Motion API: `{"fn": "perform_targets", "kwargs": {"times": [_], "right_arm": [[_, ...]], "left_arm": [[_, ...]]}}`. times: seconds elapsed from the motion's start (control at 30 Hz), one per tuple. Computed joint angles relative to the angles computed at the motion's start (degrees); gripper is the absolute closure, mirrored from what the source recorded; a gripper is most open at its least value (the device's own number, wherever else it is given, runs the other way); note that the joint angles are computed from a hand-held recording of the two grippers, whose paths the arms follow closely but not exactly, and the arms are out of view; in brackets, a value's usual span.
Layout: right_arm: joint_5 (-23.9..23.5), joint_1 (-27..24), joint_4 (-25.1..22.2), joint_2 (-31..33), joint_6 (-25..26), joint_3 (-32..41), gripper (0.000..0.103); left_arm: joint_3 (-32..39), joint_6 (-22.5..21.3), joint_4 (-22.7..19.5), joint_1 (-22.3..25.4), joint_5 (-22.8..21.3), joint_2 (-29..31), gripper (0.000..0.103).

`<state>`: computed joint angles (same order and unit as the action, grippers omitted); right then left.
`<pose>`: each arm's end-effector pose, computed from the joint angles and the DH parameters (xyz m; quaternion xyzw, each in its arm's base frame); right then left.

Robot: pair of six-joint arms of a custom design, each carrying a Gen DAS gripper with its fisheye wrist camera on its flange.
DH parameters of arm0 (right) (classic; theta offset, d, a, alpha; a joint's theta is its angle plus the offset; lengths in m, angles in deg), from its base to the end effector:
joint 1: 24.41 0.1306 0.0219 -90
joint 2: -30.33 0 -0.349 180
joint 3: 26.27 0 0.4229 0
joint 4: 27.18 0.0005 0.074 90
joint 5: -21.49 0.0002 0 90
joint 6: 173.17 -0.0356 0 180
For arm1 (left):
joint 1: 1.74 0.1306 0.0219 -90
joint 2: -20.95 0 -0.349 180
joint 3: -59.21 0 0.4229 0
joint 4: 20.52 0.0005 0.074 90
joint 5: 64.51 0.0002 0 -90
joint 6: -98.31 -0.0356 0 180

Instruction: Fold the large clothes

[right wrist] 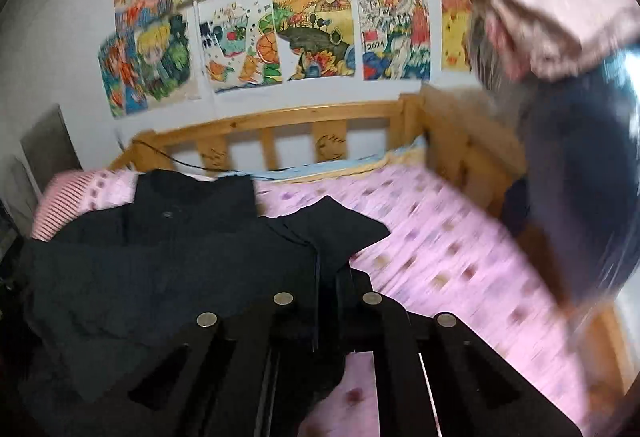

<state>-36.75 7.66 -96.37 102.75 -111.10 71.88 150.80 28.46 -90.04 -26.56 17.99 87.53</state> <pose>0.3263 0.1817 0.5750 0.0761 0.8869 -0.0277 0.4548 0.3142 -0.1407 0.5529 0.0122 0.9205 -0.0918 0.3795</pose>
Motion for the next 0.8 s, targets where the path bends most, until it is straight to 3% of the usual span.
{"fn": "perform_targets", "kwargs": {"times": [0.13,0.27,0.37,0.47,0.5,0.57,0.6,0.63,0.73,0.8], "right_arm": [[2.88,-1.75,-3.17,4.19,5.36,-0.01,0.098],[5.50,-1.65,-4.80,6.38,8.01,-2.02,0.096],[4.16,-1.52,-5.25,5.23,3.69,-1.73,0.082],[4.23,0.29,-3.37,1.46,3.40,-2.78,0.051],[4.68,1.32,-2.48,0.01,3.93,-3.74,0.048],[6.10,4.88,-2.33,-2.22,4.97,-4.87,0.048],[6.61,6.87,-2.54,-2.68,6.18,-4.99,0.047],[7.03,8.77,-2.83,-3.02,7.44,-5.47,0.047],[9.33,12.45,-5.83,-2.22,8.46,-6.48,0.046],[11.37,13.77,-9.50,-0.97,6.53,-7.73,0.046]], "left_arm": [[0.16,0.69,-3.25,0.45,2.15,4.08,0.097],[-1.12,0.21,-3.61,1.14,4.10,3.65,0.095],[-1.23,2.01,-4.34,1.85,4.88,3.15,0.092],[-1.19,2.66,-4.90,0.66,1.74,2.71,0.088],[-0.91,2.60,-4.98,0.02,0.76,2.64,0.083],[-1.46,2.19,-4.30,-0.62,0.58,1.75,0.064],[-1.63,1.91,-3.96,-0.51,0.88,1.47,0.048],[-2.16,1.89,-3.51,-0.84,0.65,0.82,0.042],[-1.82,1.61,-5.04,-1.42,-1.96,1.57,0.042],[-1.36,1.77,-7.43,-1.57,-3.41,3.20,0.042]]}}
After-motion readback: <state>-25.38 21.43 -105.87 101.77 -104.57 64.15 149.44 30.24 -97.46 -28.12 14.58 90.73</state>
